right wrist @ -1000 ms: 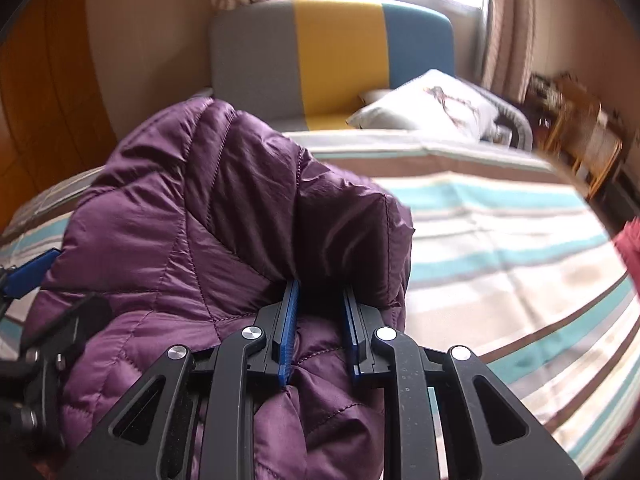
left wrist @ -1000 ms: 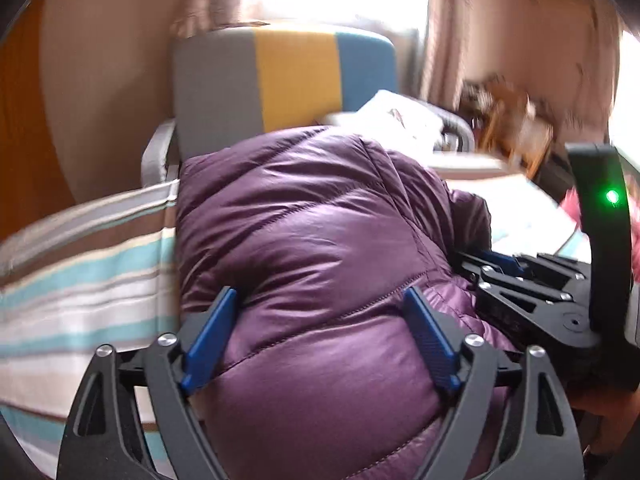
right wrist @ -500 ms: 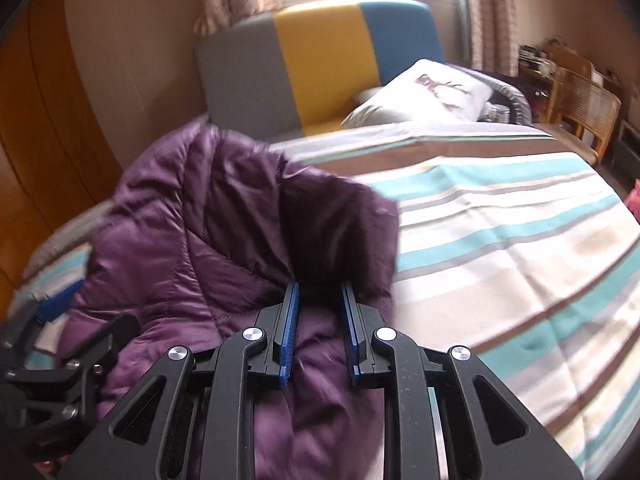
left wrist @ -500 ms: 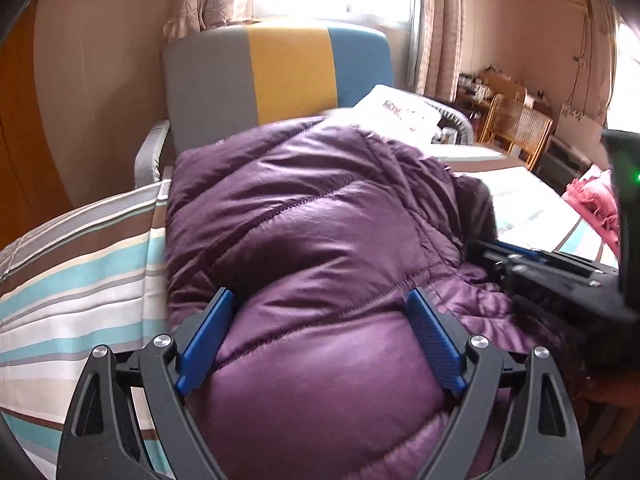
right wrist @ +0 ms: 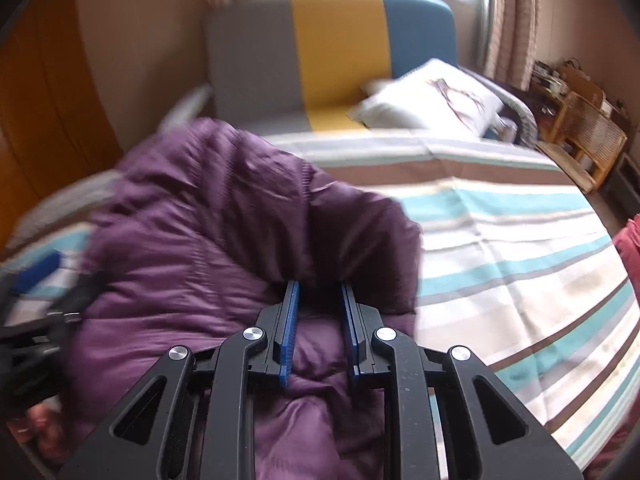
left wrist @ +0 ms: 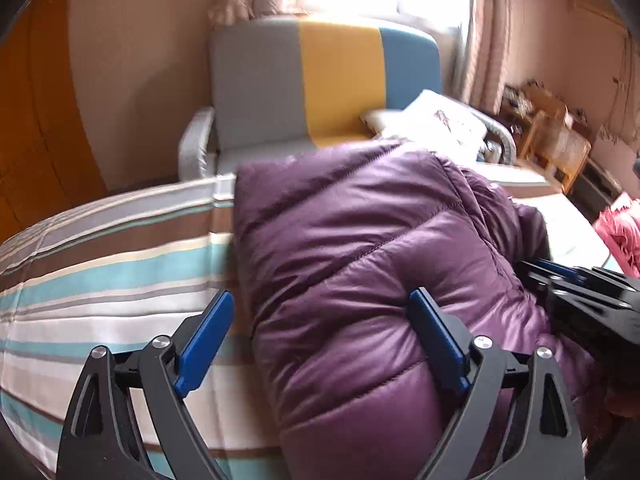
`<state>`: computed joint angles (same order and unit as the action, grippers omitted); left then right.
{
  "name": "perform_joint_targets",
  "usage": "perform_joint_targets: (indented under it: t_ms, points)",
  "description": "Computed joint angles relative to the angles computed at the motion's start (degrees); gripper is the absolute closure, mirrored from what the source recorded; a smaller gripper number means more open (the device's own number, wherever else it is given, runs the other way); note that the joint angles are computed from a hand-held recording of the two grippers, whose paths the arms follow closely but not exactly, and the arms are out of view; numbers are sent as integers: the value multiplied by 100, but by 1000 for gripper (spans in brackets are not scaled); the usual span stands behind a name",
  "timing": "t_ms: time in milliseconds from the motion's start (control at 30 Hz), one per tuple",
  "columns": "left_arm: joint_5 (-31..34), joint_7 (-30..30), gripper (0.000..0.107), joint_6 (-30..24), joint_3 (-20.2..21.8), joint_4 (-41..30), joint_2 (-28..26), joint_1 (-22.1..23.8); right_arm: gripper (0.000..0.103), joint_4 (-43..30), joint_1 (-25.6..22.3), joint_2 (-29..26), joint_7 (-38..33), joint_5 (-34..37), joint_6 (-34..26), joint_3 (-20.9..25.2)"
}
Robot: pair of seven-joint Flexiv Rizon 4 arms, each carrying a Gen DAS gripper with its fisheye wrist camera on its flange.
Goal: Fold large clothes
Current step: 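Press the open left gripper on the jacket while the right gripper holds it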
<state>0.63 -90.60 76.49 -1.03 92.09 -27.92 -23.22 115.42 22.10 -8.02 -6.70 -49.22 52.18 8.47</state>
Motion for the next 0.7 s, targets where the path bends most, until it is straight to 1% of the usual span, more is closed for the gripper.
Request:
perform_joint_targets:
  t_ms: [67, 100, 167, 233, 267, 333, 400, 467, 533, 633, 700]
  points:
    - [-345, 288, 16, -142, -396, -44, -131, 256, 83, 180, -124, -66, 191, -40, 306, -96]
    - [-569, 393, 16, -193, -555, -51, -208, 342, 83, 309, -189, -66, 384, -169, 558, -155]
    - [-543, 375, 15, -165, -458, -101, -285, 253, 83, 497, -274, -77, 757, -505, 913, -257]
    - [-229, 202, 15, -6, -97, -168, -363, -58, 83, 555, -277, -83, 973, -827, 904, -292]
    - [-131, 166, 15, 56, -8, -179, -385, -130, 83, 570, -269, -85, 1065, -1002, 850, -300]
    - [-191, 212, 15, 159, -115, -100, -391, -45, 83, 613, -304, -67, 1275, -1278, 903, -310]
    - [-177, 234, 15, 106, -82, -118, -387, -72, 83, 655, -337, 17, 1214, -1180, 906, -230]
    - [-145, 219, 15, 45, -33, -141, -380, -107, 83, 740, -372, 195, 1278, -1134, 927, -166]
    - [-175, 210, 15, 58, -63, -94, -352, -77, 83, 910, -436, 460, 1595, -1300, 1078, -98]
    - [-149, 108, 15, 45, -6, -47, -295, -130, 83, 1105, -479, 795, 1802, -1413, 1139, 92]
    - [-128, 47, 15, 44, 0, 52, -206, -149, 83, 1185, -486, 920, 1842, -1397, 1183, 214]
